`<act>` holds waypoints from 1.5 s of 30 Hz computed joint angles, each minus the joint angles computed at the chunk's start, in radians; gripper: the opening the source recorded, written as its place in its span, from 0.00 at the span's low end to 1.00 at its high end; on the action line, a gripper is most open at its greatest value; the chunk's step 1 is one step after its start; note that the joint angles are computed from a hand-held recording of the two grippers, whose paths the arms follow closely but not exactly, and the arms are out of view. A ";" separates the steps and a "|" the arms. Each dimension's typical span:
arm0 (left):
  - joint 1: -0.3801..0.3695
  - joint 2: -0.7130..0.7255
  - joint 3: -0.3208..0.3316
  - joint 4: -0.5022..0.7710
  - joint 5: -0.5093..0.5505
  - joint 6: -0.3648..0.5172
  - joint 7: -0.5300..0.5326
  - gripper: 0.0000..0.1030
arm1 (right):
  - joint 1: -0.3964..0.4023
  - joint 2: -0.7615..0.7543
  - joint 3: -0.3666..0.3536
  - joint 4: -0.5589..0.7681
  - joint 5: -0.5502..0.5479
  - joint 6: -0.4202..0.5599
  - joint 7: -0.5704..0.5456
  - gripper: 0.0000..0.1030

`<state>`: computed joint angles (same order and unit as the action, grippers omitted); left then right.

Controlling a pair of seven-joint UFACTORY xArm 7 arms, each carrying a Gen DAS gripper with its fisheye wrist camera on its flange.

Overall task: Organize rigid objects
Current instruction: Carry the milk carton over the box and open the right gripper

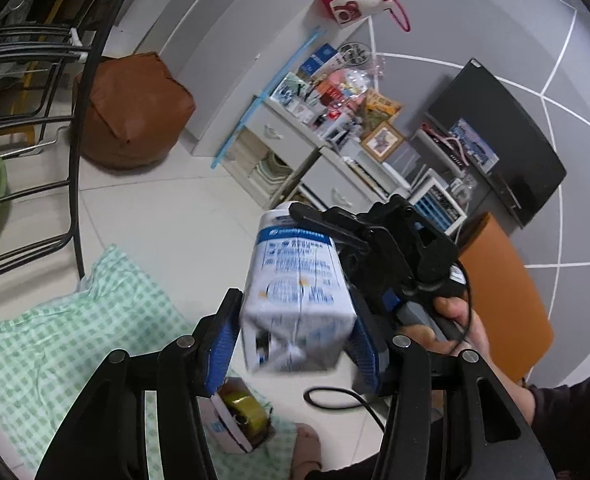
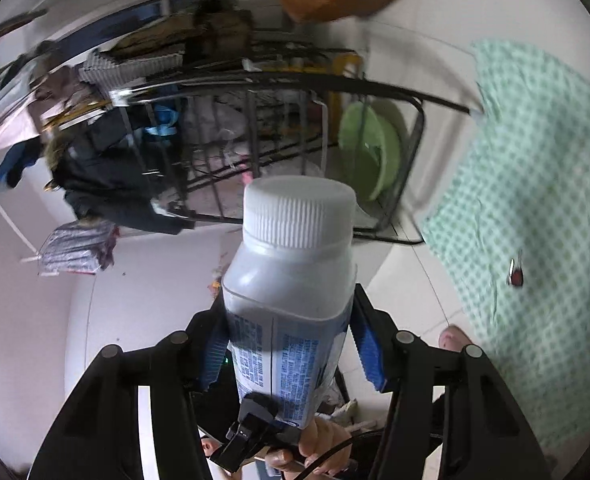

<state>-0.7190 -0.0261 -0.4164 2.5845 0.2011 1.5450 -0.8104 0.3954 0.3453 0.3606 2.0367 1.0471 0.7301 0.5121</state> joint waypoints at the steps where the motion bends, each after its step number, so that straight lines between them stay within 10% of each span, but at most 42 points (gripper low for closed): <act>1: -0.010 0.013 -0.014 0.032 0.032 0.015 -0.004 0.50 | -0.006 -0.008 -0.004 -0.007 -0.002 0.000 0.002 0.55; 7: 0.079 -0.042 0.032 -0.016 -0.003 0.130 -0.083 0.50 | -0.054 -0.102 -0.061 -0.173 -0.017 0.032 0.063 0.55; 18: 0.256 -0.159 0.131 -0.230 -0.251 0.140 -0.119 0.50 | -0.106 -0.133 -0.149 -0.419 -0.250 0.421 0.159 0.55; 22: 0.277 -0.083 0.061 -0.108 -0.203 0.194 -0.150 0.50 | -0.101 -0.046 -0.160 -0.327 -0.411 0.665 0.191 0.55; 30: 0.333 -0.173 0.131 -0.228 -0.335 0.161 -0.155 0.50 | -0.016 0.125 -0.162 -0.111 -0.670 0.899 0.192 0.54; 41: 0.369 -0.131 0.140 -0.123 -0.380 0.257 -0.244 0.50 | 0.023 0.133 -0.179 -0.031 -0.720 0.887 0.310 0.54; 45: 0.379 -0.216 0.216 -0.266 -0.486 0.181 -0.293 0.50 | 0.042 0.164 -0.179 0.070 -0.750 0.888 0.338 0.54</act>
<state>-0.3397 -0.2422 -0.2001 2.3186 -0.2846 1.7262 -1.1032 0.4374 0.5090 0.1813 2.1067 0.2969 1.6185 0.8500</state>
